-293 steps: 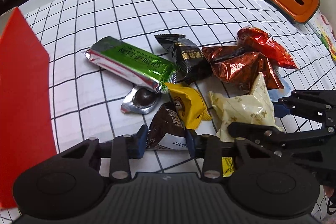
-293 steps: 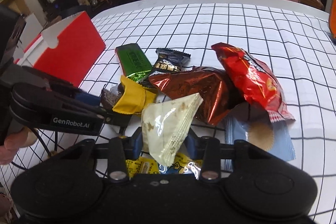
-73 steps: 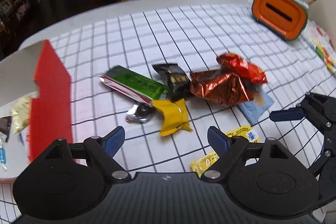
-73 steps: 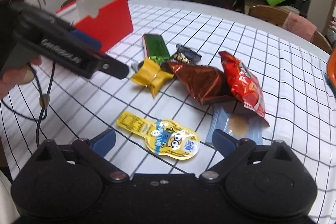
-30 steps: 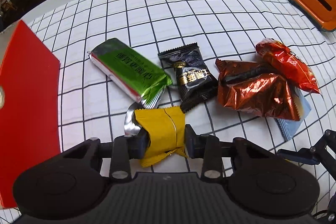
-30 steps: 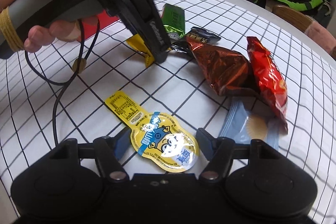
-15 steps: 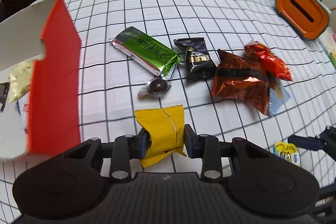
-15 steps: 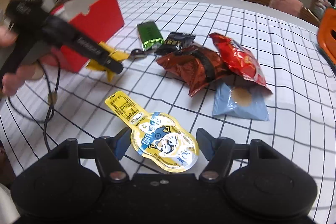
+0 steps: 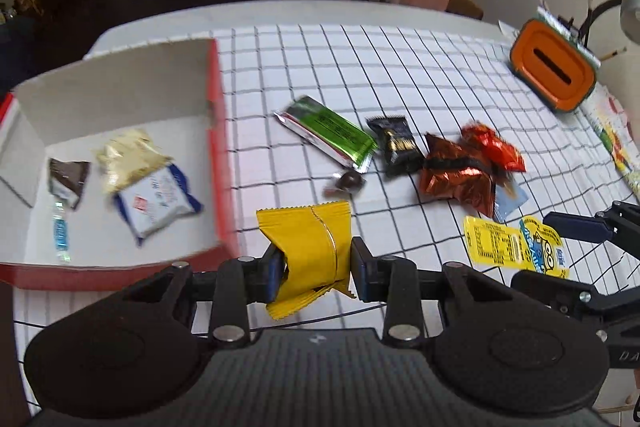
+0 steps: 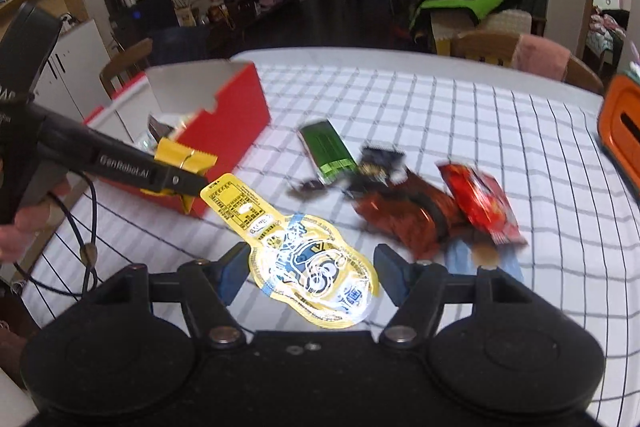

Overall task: Organize snacks
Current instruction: 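Carry the yellow candy and cartoon packet over the red box with both grippers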

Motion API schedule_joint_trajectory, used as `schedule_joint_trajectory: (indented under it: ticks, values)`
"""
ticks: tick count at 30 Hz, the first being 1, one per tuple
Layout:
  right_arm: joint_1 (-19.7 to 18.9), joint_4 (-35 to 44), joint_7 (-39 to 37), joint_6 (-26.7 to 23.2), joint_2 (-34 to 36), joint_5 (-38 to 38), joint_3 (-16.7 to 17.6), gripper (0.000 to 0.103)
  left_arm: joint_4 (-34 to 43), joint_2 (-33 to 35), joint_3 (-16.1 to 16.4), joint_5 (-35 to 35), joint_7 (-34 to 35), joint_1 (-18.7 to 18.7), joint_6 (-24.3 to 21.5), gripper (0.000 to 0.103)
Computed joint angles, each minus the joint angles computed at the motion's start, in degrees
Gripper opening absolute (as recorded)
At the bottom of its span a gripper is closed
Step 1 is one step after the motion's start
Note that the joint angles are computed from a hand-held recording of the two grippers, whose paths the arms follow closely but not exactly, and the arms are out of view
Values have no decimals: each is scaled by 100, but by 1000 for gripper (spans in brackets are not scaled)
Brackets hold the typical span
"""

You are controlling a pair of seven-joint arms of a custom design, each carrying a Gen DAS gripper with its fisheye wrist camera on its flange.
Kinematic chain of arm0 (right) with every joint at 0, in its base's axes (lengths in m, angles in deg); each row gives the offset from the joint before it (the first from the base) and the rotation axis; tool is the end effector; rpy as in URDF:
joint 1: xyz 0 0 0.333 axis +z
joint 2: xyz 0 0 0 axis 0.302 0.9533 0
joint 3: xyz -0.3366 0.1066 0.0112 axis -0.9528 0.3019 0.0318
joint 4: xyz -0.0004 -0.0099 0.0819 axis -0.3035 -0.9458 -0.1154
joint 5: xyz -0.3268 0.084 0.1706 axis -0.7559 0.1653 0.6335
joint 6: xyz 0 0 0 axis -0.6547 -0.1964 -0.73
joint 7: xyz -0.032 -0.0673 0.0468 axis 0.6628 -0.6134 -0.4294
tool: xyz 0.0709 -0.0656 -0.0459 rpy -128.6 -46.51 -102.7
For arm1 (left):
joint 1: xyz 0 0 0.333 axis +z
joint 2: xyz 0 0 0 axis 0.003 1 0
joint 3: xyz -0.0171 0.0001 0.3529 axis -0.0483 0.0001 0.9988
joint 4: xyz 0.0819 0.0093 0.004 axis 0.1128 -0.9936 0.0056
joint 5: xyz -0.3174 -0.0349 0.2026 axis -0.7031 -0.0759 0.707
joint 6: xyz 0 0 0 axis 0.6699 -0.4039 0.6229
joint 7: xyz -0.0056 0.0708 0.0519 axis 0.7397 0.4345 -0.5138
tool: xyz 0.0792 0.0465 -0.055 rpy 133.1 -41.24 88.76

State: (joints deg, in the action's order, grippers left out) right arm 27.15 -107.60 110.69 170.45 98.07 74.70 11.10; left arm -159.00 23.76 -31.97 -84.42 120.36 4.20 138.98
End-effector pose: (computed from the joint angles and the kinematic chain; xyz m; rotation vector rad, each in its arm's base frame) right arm 0.4976 0.0967 0.3496 -1.6845 1.7836 -0.5615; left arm 0.6050 -0.1898 0.3697 -1.3550 2.5612 -0.8053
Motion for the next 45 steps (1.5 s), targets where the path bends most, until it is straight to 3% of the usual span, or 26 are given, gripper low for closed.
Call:
schedule_joint_trajectory:
  ticks: [6,9,15,24,33,45]
  values:
    - [1091,770,-966,-394,215,1108,-634,67,104,-107,-43,-349,463,347,-39,34]
    - [1782,1254,-1342,-656,433,1609,-1165,67,269,-61,57,-408,603,410,-53,34]
    - [2608,2195,-1256,-1125,1007,1637,-1935,67,758,192,340,-201,537,478,-213,34]
    - [2843,3662,-365,-2008,1966,906,-2353,67,1761,860,664,509,193,576,-560,34]
    - [2886,5321,423,-3078,3061,-86,-2724,67,3169,1769,874,1236,-300,555,-1316,34]
    - [2286,7433,608,-4706,4259,-1253,-2182,67,4183,2410,1163,2057,-518,194,-2095,34]
